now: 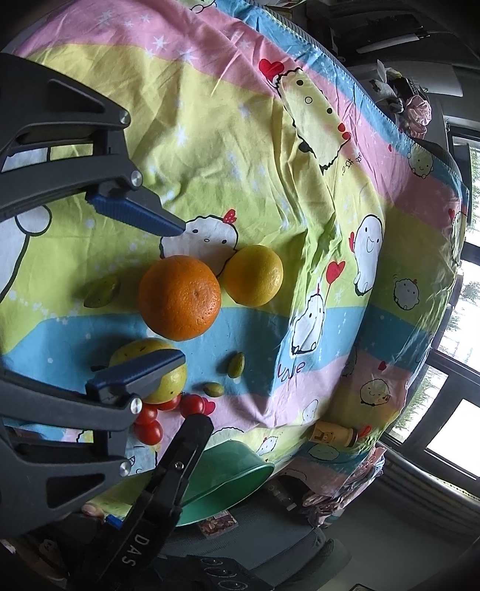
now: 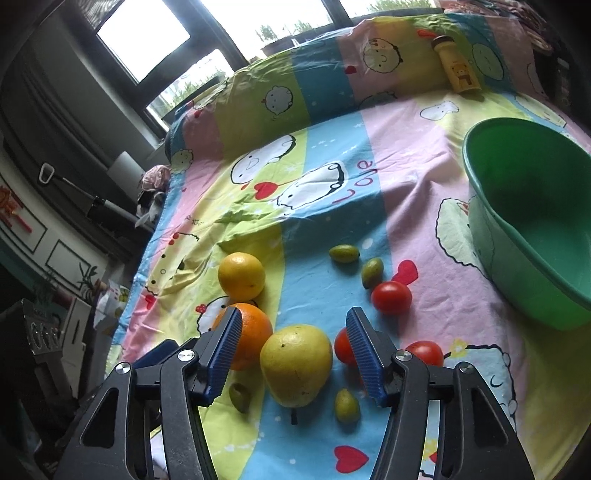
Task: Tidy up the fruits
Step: 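Move the open right gripper down around the yellow-green pear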
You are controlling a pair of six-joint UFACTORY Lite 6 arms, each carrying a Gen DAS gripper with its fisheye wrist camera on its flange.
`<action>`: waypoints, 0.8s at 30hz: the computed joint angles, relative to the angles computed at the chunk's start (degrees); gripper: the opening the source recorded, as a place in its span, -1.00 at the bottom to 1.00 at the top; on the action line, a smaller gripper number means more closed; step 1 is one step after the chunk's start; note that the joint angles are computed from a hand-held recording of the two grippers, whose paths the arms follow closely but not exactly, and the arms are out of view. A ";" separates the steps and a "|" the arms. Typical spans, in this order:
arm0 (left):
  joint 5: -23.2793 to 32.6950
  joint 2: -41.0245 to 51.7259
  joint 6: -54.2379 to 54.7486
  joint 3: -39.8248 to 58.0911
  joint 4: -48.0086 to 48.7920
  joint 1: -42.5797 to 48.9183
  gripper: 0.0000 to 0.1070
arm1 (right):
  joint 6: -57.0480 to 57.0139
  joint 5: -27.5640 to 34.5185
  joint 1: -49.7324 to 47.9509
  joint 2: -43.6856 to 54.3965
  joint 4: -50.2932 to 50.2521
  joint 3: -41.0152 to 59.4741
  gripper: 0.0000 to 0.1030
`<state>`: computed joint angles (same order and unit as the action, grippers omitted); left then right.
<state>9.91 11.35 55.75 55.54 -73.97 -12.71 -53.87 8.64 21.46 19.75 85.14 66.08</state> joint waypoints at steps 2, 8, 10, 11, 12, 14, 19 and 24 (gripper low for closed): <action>0.97 0.65 1.15 0.26 -1.16 0.42 0.11 | -2.61 2.07 0.00 0.67 2.76 0.64 0.04; 5.83 0.62 6.95 0.04 -6.27 1.16 0.06 | 2.07 3.63 -0.60 1.33 -1.68 1.17 -0.01; 8.34 1.16 9.59 0.27 -8.65 0.87 0.04 | 4.82 5.42 -1.92 2.43 -4.10 1.77 -0.01; 9.02 1.56 9.53 0.62 -8.46 0.41 0.02 | 5.74 6.72 -2.68 3.01 -4.84 2.01 0.00; 9.31 1.91 9.16 0.97 -7.90 -0.22 -0.01 | 6.71 7.77 -3.36 3.55 -5.53 2.21 0.00; 9.15 2.64 8.35 1.60 -6.81 -1.61 -0.05 | 7.35 8.73 -4.27 4.02 -5.45 2.10 0.00; 11.24 4.91 5.52 3.49 -4.04 -2.76 -0.11 | 3.58 12.59 -5.84 4.46 -1.65 1.59 0.00; 13.46 6.31 5.14 4.49 -3.92 -2.94 -0.11 | 6.86 14.78 -5.86 6.25 -4.78 3.22 0.00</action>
